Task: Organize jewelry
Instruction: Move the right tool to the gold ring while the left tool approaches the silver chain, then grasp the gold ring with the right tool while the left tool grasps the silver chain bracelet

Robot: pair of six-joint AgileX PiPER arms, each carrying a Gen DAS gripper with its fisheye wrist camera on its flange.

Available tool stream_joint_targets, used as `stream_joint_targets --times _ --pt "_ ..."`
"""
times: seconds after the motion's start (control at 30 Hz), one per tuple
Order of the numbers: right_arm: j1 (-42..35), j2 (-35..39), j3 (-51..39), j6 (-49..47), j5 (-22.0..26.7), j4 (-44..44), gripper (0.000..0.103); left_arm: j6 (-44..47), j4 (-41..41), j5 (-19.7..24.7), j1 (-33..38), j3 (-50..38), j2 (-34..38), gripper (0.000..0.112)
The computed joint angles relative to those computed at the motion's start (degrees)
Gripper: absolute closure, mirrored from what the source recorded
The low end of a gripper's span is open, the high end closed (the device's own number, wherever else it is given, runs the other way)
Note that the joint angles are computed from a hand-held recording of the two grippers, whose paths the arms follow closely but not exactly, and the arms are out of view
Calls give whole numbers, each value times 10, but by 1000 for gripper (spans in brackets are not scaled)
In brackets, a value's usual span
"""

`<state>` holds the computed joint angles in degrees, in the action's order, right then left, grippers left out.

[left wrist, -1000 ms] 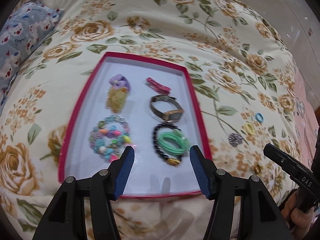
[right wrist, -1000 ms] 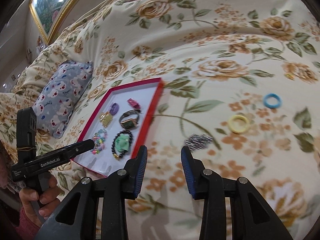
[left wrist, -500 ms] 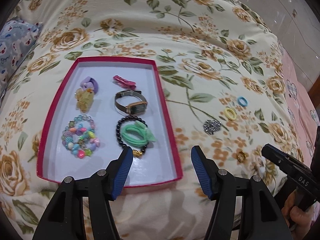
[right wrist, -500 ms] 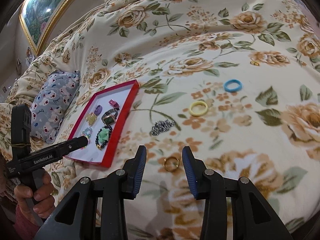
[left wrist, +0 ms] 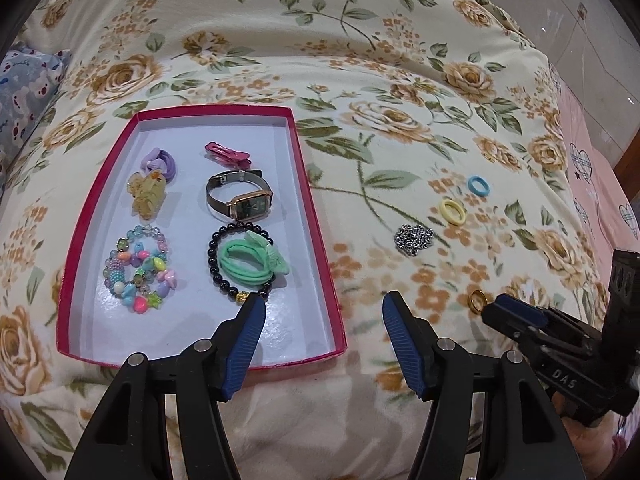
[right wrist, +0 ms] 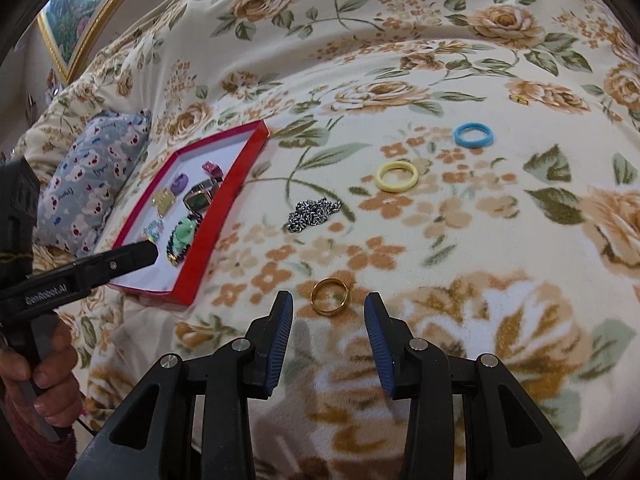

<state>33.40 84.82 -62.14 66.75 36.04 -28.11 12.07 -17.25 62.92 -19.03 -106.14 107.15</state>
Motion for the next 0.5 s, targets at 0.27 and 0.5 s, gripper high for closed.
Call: stream_joint_targets --times 0.27,0.5 --pt "-4 26 -11 -20 7 -7 72 -7 12 11 -23 -46 41 51" --pt "-27 1 9 -15 -8 -4 80 -15 20 30 -48 -114 95 51"
